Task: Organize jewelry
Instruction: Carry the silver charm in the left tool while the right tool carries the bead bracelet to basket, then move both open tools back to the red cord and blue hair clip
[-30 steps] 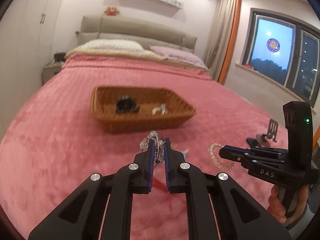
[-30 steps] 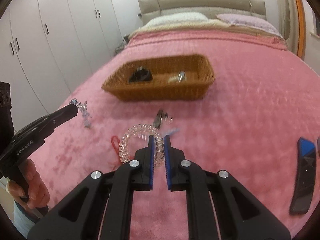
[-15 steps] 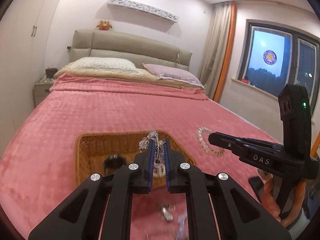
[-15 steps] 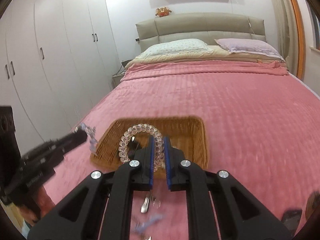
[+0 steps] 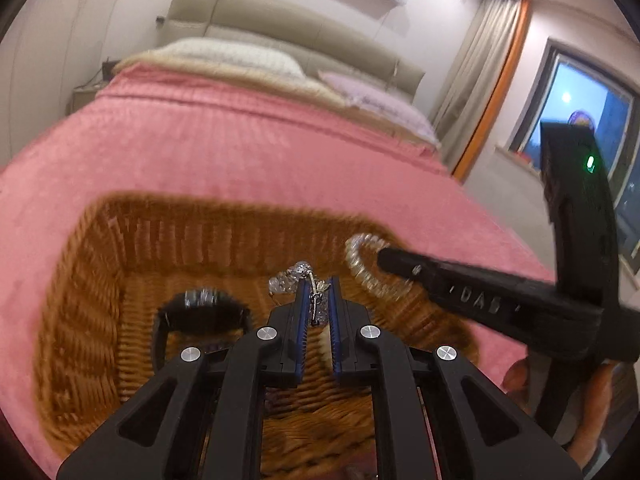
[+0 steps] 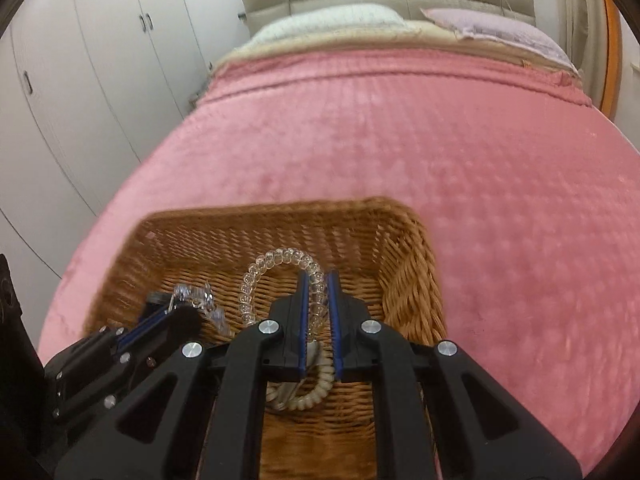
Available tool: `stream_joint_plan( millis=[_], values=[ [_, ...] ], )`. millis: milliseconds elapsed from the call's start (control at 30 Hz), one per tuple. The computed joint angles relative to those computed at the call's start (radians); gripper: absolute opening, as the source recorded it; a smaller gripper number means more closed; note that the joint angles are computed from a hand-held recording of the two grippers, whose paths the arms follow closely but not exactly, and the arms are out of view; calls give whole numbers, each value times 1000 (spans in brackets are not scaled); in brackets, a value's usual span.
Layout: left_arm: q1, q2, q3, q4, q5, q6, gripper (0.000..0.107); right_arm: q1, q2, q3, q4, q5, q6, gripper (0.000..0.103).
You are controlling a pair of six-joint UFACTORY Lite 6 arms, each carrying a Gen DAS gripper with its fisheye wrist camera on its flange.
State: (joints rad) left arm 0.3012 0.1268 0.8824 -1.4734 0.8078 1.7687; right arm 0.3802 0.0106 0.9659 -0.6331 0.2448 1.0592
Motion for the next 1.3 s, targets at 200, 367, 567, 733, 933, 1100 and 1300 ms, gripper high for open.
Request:
stream_joint_plan(
  millis=[200, 367, 567, 733, 933, 1100, 1300],
  values=[
    [-4, 25, 13, 26, -16, -12, 8, -12, 70, 21, 88, 5, -87, 9],
    [46, -5, -9, 40, 35, -10, 34, -33, 32, -13, 216, -13, -194, 19],
    [185, -169, -81, 102, 200, -55, 44, -2, -152, -130, 178, 16, -137, 34],
    [397, -361, -164, 192, 430, -79, 51, 112, -418, -258, 124, 118, -22, 40],
    [784, -463, -257, 376, 748, 18, 51, 523, -698, -404, -222, 424, 457, 41],
    [1025, -433, -316, 567, 820, 167, 51, 915, -784, -521, -333, 667, 806, 41],
    [1103, -381, -399, 709, 683, 233, 49, 1092, -702, -629, -352, 643, 1067, 41]
  ],
)
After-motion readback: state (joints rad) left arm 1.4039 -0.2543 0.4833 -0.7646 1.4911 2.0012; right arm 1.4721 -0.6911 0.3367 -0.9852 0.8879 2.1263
